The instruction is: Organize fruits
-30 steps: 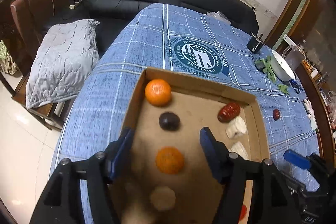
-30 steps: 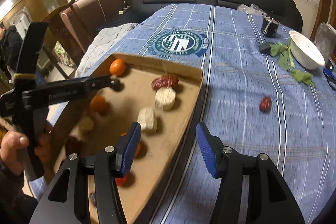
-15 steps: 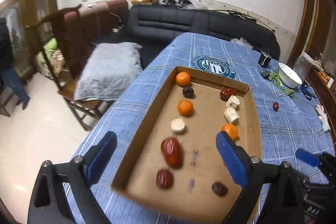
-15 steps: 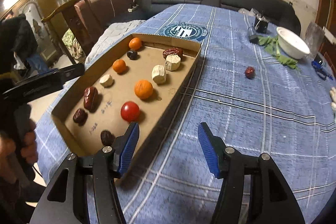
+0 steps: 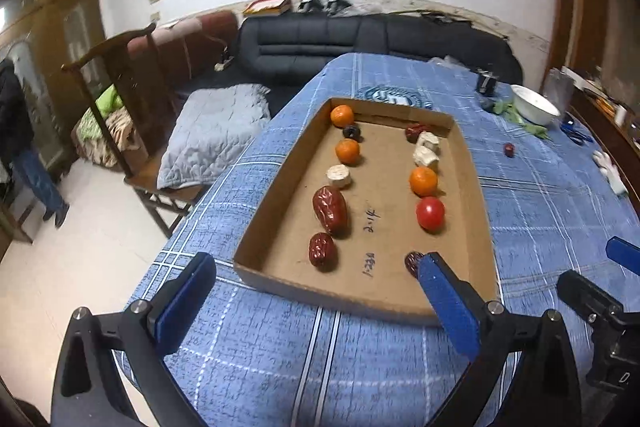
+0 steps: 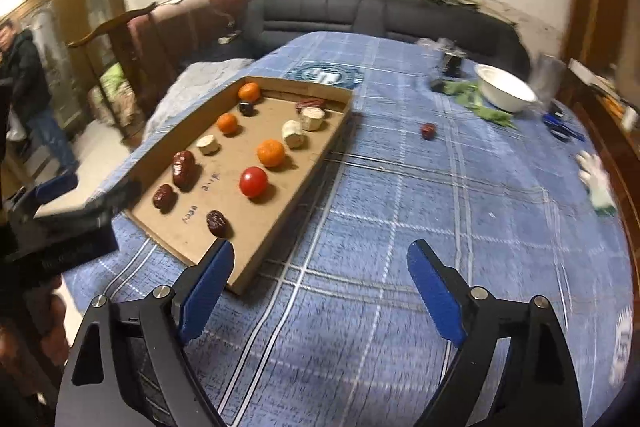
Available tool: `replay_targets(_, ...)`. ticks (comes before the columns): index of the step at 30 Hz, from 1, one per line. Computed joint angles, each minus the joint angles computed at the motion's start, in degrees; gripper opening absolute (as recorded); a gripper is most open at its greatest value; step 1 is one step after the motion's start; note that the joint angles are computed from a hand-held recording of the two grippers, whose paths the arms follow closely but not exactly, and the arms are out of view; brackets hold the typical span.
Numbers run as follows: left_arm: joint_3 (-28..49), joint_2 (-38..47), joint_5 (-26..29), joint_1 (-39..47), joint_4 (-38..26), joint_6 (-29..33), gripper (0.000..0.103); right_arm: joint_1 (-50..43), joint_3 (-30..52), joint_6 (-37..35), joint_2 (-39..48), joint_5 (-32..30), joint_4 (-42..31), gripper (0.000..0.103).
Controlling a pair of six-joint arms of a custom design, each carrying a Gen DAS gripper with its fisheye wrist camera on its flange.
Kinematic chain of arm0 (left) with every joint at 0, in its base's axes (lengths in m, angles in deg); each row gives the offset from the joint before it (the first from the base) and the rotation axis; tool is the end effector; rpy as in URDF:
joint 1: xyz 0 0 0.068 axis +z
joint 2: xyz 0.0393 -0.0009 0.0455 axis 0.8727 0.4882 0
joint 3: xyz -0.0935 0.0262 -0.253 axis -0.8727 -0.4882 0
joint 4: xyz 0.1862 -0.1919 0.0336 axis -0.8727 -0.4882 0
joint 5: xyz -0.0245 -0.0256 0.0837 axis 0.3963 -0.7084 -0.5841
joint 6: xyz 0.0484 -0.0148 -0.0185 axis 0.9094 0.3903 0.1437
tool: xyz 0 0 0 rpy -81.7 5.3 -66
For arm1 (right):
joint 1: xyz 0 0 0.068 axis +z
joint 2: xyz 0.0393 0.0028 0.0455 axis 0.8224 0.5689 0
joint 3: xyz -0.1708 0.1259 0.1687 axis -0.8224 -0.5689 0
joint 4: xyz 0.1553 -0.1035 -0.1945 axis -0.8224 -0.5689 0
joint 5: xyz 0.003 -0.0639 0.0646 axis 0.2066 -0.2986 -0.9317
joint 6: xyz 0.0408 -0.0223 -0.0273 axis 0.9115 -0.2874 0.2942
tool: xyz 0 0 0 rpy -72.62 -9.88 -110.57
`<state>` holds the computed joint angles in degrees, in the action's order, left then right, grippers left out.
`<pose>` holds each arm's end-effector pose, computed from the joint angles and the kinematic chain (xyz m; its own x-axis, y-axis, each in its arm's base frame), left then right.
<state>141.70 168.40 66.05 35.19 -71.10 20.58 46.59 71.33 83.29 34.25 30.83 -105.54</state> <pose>0.3291 -0.1483 0.2142 -0.6583 0.1239 -0.7425 0.1495 0.9882 0.0323 0.2764 -0.0393 0.2350 -0.7296 0.0386 -0.6828 0.0390 0.9991 0.0147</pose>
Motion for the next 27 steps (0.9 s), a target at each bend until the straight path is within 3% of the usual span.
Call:
replay_targets(2, -2.34, -2.31, 0.10, 0.15, 1.51, 0.44, 0.103, 1.15, -1.57, 2.81, -1.81, 1.63, -0.23, 0.099)
replay_targets(8, -4.22, -5.11, -6.05, -0.22, 1.16, 0.14, 0.103, 5.51, -5.34, 7.64, -7.17, 8.16, -1.88, 0.101)
replay_targets(27, -7.17, -8.94, 3.72, 2.18, 0.18, 0.86, 0.103, 11.49, -9.58, 11.57, -14.56, 16.59, -5.16, 0.101)
